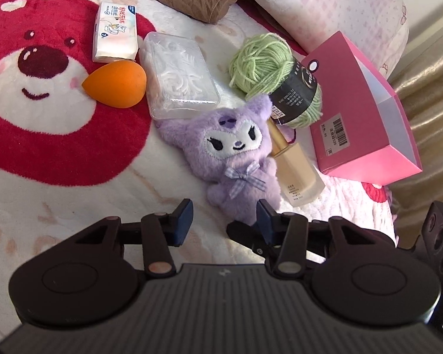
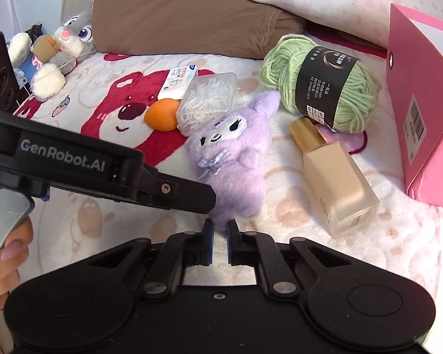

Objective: Organize objects
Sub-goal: 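Close the right gripper on the purple plush toy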

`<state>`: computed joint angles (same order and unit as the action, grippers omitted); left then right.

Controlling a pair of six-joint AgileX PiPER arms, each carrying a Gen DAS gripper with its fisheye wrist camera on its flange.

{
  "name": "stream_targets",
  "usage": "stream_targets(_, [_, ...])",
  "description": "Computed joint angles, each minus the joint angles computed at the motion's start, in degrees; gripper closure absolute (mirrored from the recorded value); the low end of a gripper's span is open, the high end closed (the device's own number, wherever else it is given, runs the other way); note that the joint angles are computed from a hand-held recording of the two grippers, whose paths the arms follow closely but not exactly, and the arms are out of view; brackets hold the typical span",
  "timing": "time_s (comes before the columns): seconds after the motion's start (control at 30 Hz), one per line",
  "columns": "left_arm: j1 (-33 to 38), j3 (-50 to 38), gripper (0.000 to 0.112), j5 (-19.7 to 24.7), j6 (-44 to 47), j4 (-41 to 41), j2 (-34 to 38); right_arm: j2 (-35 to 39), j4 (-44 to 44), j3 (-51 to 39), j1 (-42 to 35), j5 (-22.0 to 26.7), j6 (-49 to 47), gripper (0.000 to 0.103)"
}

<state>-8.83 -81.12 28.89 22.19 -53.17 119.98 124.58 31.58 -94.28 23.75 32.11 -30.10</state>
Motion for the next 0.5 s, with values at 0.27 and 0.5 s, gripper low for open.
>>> stream_targets(0.27, [2.3, 0.1, 0.062, -0.2, 5.6, -8.7, 1.4, -4.2, -15.3, 5.9, 3.7, -9.4, 4.1, 0.046])
stream_targets(0.5, [3.9, -2.0, 0.065, 2.6, 13.2, -22.3, 5.5, 2.5, -27.0, -2.8, 6.4, -10.4, 14.2, 0.048])
